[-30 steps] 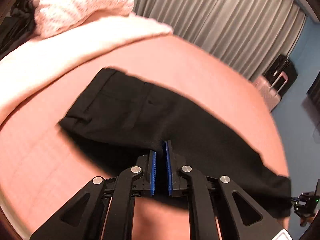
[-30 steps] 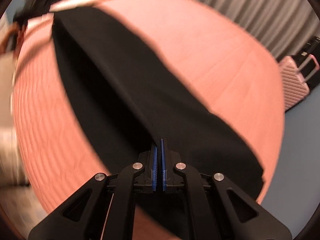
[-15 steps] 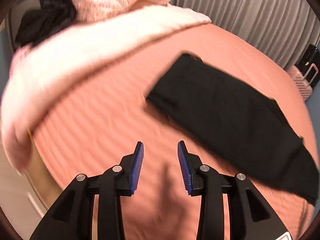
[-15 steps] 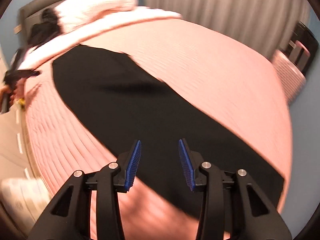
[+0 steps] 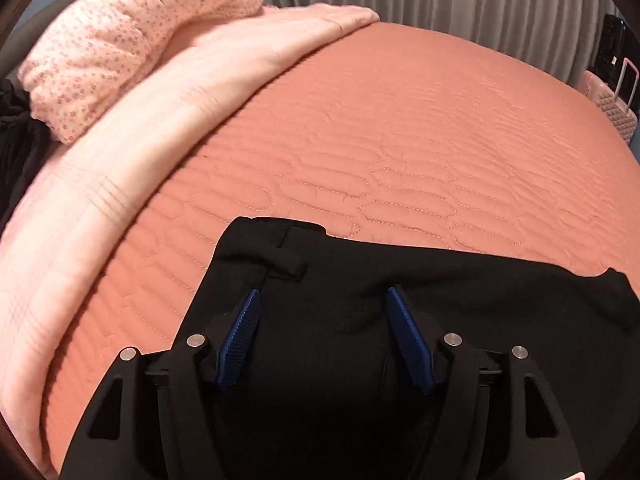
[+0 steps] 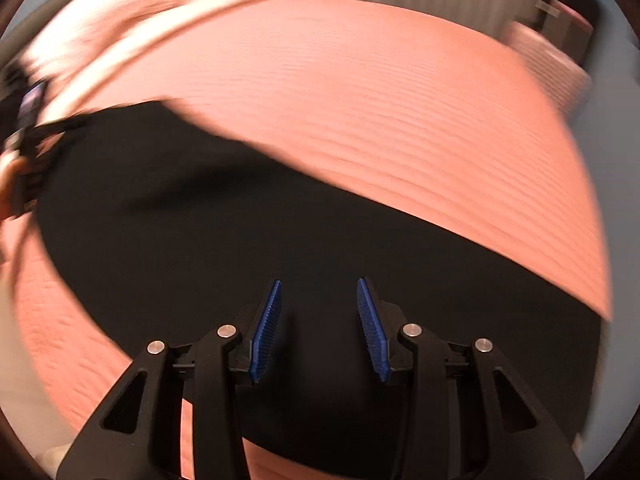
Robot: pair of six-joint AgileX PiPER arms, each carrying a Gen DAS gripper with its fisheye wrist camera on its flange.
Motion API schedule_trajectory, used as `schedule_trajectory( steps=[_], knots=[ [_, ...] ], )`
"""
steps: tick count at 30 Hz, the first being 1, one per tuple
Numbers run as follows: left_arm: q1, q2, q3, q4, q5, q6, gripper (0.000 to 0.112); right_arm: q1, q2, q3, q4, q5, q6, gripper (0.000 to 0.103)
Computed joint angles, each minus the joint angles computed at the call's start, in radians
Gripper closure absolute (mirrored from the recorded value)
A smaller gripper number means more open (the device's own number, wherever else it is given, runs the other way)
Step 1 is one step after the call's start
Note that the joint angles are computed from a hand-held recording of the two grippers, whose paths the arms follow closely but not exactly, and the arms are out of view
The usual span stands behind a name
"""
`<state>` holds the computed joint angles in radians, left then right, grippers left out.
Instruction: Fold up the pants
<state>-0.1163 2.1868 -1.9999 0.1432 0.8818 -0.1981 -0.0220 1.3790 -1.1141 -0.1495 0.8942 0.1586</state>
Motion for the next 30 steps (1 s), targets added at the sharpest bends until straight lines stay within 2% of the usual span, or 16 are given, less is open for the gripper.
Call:
schedule_trajectory(
  steps=[2, 4, 6, 8, 11, 13, 15, 19, 21, 25, 26, 28, 30],
  knots=[
    [-0.022, -0.017, -0.012, 0.050, 0.006, -0.040, 0.055, -0.141, -0.082, 0.044, -0.024, 0.039, -0.042, 0.064],
    [-0.070, -0.111, 0.089, 0.178, -0.062, -0.133, 0.056, -0.275, -0.149, 0.074, -0.045, 0.071, -0.079, 0.063],
    [-0.115, -0.222, 0.197, 0.145, -0.128, -0.172, 0.056, -0.374, -0.177, 0.084, 0.031, 0.057, -0.152, 0.063],
    [-0.154, -0.275, 0.240, 0.051, -0.154, -0.146, 0.053, -0.391, -0.158, 0.075, 0.057, 0.028, -0.179, 0.064],
    [-0.274, -0.268, 0.191, -0.049, -0.101, -0.139, 0.053, -0.510, -0.094, 0.082, 0.132, -0.039, -0.255, 0.064],
    [-0.356, -0.243, 0.143, -0.105, -0.050, -0.145, 0.053, -0.661, -0.088, 0.100, 0.184, -0.058, -0.335, 0.064],
    [-0.445, -0.229, 0.119, -0.085, -0.026, -0.181, 0.053, -0.823, -0.092, 0.121, 0.253, -0.055, -0.494, 0.064],
    [-0.597, -0.244, 0.150, -0.005, -0.051, -0.298, 0.053, -1.033, -0.040, 0.133, 0.406, -0.015, -0.742, 0.064],
    [-0.660, -0.236, 0.125, 0.042, -0.011, -0.334, 0.053, -1.081, 0.001, 0.128, 0.461, 0.010, -0.835, 0.064],
    [-0.772, -0.244, 0.115, 0.158, 0.058, -0.381, 0.053, -1.088, 0.014, 0.157, 0.501, -0.027, -0.948, 0.065],
    [-0.803, -0.253, 0.126, 0.189, 0.068, -0.404, 0.052, -1.091, 0.004, 0.162, 0.518, -0.018, -0.981, 0.075],
    [-0.846, -0.222, 0.072, 0.237, 0.118, -0.422, 0.046, -1.082, -0.032, 0.183, 0.501, -0.028, -0.996, 0.084],
    [-0.862, -0.209, 0.048, 0.247, 0.143, -0.431, 0.046, -1.096, -0.038, 0.169, 0.516, 0.015, -1.026, 0.088]
  ],
)
